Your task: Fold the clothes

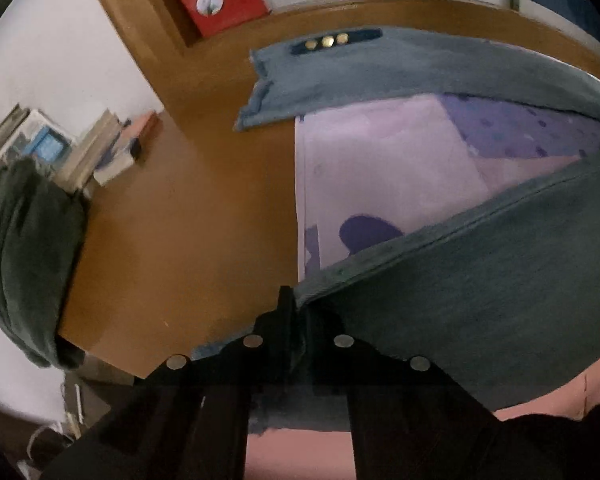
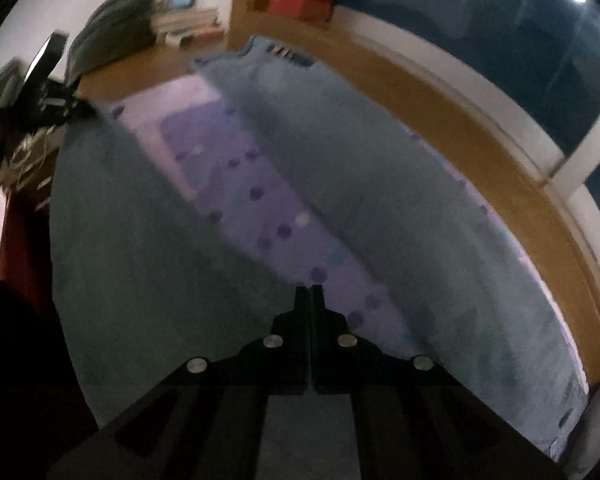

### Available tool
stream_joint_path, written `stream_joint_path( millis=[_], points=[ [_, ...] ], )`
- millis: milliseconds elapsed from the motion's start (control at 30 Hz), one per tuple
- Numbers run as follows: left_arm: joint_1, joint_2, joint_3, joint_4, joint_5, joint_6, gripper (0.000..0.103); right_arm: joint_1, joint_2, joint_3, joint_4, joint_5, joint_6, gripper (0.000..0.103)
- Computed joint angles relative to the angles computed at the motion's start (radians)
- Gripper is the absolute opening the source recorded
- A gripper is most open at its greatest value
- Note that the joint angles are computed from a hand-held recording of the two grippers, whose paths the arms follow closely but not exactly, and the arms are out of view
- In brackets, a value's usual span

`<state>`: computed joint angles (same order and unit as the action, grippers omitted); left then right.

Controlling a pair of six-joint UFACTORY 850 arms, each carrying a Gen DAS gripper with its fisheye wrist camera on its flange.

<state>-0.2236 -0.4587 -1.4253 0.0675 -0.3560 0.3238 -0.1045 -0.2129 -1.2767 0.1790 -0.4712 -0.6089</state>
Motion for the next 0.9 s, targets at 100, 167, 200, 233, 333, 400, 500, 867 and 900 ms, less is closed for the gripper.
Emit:
stream_joint_path(
  millis=[100,167,200,233,333,400,500,867,900],
  points=[
    [0.030,-0.003,-0.061,-0.239,-0.074,0.205,0.004,0.011,-0.031,-0.050,0.021,-0.029,0.019,0.000],
    [0.042,-0.027,-0.122,-0.300,-0.133,0.277,0.004,0.013,-0.055,-0.082,0.084,-0.087,-0.040,0.026],
    [0.045,-0.043,-0.153,-0.307,-0.158,0.294,0.004,0.014,-0.076,-0.106,0.103,-0.146,-0.063,0.076],
    [0.047,-0.062,-0.191,-0.320,-0.192,0.307,0.004,0.020,-0.111,-0.136,0.095,-0.201,-0.058,0.086],
    [0.058,-0.123,-0.310,-0.392,-0.308,0.340,0.004,0.025,-0.143,-0.151,0.080,-0.226,-0.043,0.085],
    [0.066,-0.155,-0.373,-0.431,-0.371,0.361,0.004,0.030,-0.150,-0.148,-0.004,-0.199,0.027,0.077],
    [0.065,-0.188,-0.432,-0.437,-0.418,0.371,0.004,0.023,-0.169,-0.169,-0.097,-0.192,0.152,0.001],
    [0.060,-0.312,-0.625,-0.419,-0.545,0.279,0.005,-0.014,-0.209,-0.266,-0.003,-0.235,0.032,0.000],
    [0.057,-0.343,-0.667,-0.414,-0.566,0.270,0.005,-0.011,-0.230,-0.287,-0.015,-0.240,0.043,0.000]
  ],
)
